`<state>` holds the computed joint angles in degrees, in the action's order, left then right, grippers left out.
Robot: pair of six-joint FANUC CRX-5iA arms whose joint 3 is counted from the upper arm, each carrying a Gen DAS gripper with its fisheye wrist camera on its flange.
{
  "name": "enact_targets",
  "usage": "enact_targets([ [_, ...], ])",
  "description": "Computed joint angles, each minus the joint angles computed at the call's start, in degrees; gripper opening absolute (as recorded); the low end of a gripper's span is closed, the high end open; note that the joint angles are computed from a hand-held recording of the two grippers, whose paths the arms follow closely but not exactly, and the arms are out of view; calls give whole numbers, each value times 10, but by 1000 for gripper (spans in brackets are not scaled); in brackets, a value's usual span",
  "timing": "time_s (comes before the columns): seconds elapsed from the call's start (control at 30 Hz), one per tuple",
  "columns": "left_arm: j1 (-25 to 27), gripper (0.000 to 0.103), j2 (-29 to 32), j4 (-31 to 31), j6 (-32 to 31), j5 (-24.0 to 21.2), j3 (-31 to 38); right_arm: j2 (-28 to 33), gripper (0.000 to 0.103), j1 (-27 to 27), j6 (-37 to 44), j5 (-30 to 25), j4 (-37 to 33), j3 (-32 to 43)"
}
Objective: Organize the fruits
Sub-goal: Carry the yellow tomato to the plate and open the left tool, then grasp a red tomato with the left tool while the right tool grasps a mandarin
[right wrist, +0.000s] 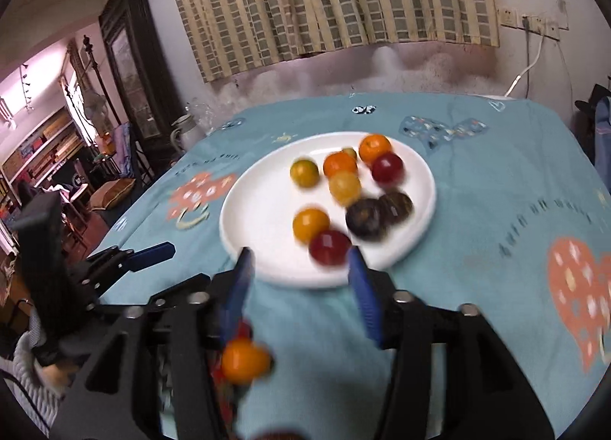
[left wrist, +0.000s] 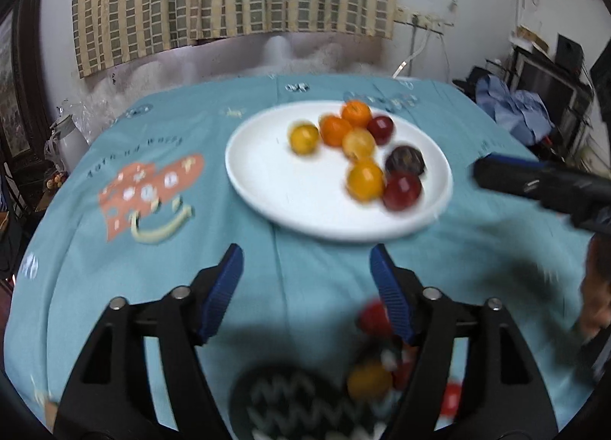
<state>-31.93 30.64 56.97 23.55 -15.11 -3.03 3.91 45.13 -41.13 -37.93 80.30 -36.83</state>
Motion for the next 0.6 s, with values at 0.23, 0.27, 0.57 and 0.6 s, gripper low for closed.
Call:
enact_targets([
  [0.23,-12,77,-13,-57,33,25,-26,-45,62,42,-140,-27,44,-84],
  [0.27,-10,77,-10,-85,60,19,-18,-47,62,38,-147,-25,51,-87],
  [0.57,14,80,34,-163,146,-82,62,-46,62,36,-131,-15,40,-81],
  [0.6,17,80,33,-153,140,-81,58,-46,62,38,-131,-20,38,-81],
])
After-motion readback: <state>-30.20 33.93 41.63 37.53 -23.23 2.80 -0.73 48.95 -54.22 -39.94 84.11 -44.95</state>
